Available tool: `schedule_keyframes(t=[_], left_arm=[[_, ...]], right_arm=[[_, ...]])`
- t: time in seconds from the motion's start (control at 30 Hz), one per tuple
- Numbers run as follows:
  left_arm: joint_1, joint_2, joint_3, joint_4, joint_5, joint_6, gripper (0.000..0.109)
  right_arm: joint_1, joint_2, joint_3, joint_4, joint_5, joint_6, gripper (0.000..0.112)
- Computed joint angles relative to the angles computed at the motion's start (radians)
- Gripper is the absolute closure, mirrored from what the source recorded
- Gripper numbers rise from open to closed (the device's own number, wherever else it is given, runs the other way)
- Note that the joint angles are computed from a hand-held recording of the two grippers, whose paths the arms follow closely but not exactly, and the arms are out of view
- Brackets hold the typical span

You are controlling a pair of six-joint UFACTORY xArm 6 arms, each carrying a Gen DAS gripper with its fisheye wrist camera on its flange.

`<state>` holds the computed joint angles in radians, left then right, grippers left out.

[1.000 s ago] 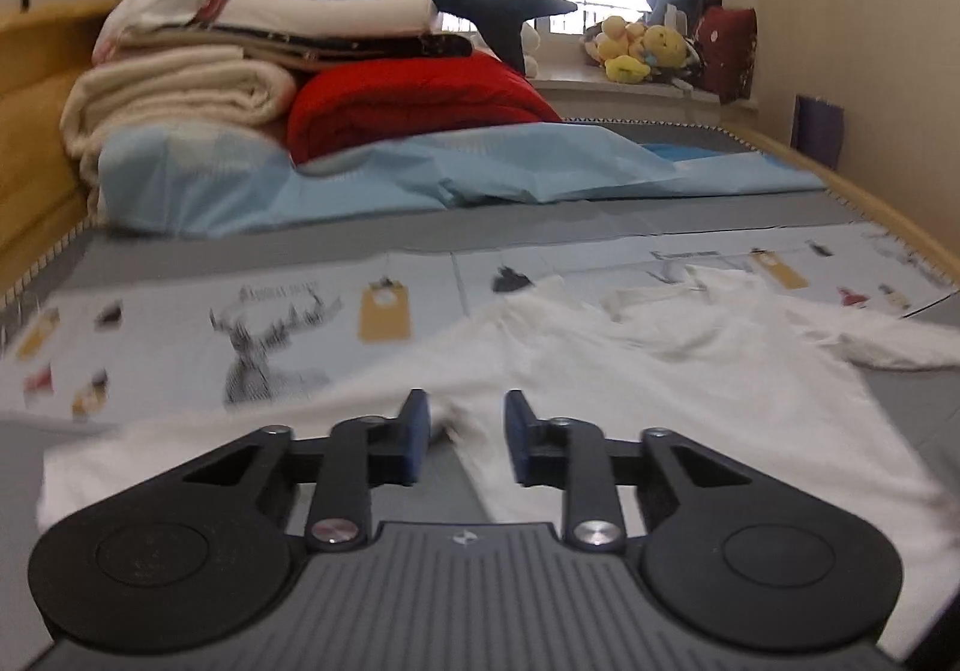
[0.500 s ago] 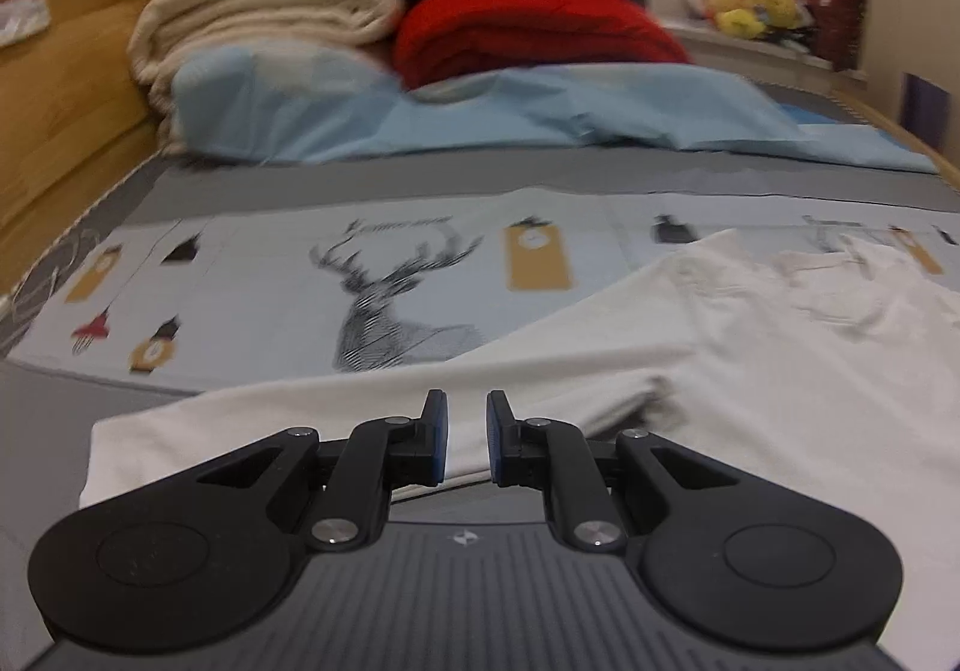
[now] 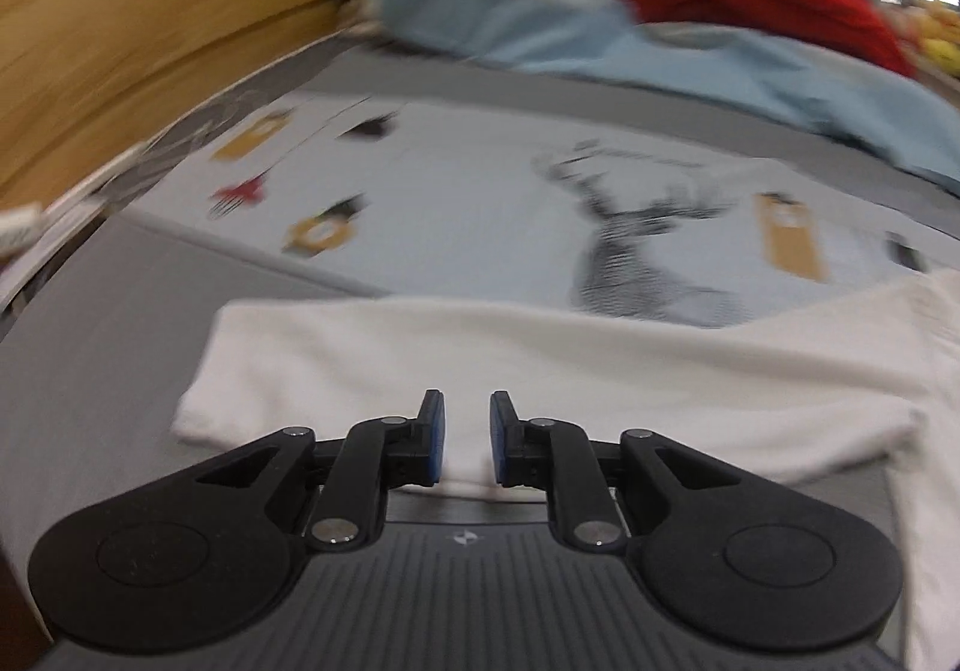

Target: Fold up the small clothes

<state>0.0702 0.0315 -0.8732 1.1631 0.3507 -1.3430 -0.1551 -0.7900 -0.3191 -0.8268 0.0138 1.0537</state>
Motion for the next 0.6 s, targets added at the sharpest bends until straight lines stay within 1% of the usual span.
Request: schedule_keyframes(t=[0.07, 0.1, 0.2, 0.27, 0.3, 0.37, 0.47, 0.6], left_arm=[[0.014, 0.018, -0.015, -0.062, 0.072, -0.016, 0.07], [0.023, 0.03, -0.025, -0.109, 0.114, -0.017, 0.068], [0.049, 0.056, -0.047, -0.23, 0.226, -0.013, 0.067], [0.069, 0.068, -0.055, -0.262, 0.269, -0.023, 0.066], [0.079, 0.074, -0.059, -0.273, 0.279, -0.026, 0.066], [0.1, 0.074, -0.052, -0.26, 0.266, -0.055, 0.064], [0.125, 0.085, -0.06, -0.237, 0.24, -0.069, 0.064], [0.158, 0.099, -0.067, -0.23, 0.198, -0.099, 0.064]], right_arm=[[-0.001, 0.0, 0.003, 0.013, -0.003, -0.018, 0.07], [0.0, 0.0, 0.004, 0.024, -0.003, -0.033, 0.07], [0.004, 0.002, 0.004, 0.041, 0.002, -0.059, 0.07], [0.009, 0.005, -0.002, 0.04, 0.011, -0.06, 0.07], [0.008, 0.01, -0.003, 0.047, 0.008, -0.068, 0.07], [0.01, 0.013, -0.007, 0.036, 0.014, -0.06, 0.07], [0.01, 0.021, -0.012, 0.026, 0.016, -0.061, 0.07], [0.019, 0.022, -0.008, 0.076, 0.027, -0.13, 0.07]])
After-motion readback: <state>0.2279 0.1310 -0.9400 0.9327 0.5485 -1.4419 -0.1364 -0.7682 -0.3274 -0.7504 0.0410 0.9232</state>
